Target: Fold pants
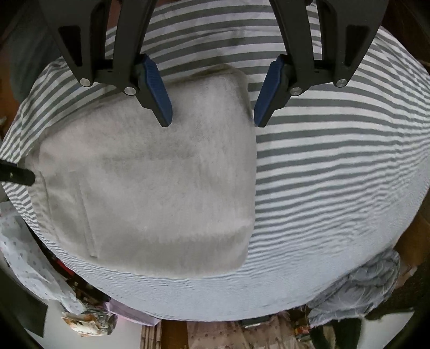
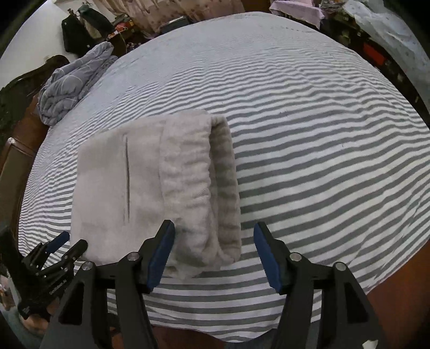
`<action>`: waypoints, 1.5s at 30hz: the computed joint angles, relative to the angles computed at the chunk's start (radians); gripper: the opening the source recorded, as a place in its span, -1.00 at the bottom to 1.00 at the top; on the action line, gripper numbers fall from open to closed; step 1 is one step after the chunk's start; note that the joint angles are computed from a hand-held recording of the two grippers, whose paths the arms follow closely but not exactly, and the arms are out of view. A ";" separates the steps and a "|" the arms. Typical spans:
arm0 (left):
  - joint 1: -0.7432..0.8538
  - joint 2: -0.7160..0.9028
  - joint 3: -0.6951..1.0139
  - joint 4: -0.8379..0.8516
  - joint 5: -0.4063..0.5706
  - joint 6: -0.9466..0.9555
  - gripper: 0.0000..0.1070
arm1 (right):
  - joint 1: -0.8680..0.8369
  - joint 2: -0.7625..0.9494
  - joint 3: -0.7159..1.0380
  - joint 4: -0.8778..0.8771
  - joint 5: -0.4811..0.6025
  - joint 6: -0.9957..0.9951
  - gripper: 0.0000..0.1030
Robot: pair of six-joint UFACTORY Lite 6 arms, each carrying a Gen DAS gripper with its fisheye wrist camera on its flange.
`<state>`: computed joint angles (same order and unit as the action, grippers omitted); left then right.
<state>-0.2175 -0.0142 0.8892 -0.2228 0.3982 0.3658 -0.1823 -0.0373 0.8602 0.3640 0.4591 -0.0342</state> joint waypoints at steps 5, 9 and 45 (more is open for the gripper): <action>0.025 -0.034 0.010 -0.074 0.033 0.086 0.20 | -0.041 0.006 0.003 0.089 0.024 -0.091 0.20; 0.166 -0.028 0.086 -0.357 0.172 0.360 0.20 | -0.151 0.052 0.039 0.385 0.143 -0.410 0.22; 0.229 0.708 0.757 -0.686 0.487 0.424 0.15 | -0.321 0.783 0.520 0.915 0.535 -1.070 0.31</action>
<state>0.0120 0.6933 1.6458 -0.9089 0.8851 0.7898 -0.5030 0.7457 1.3798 1.2792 0.9940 -1.1045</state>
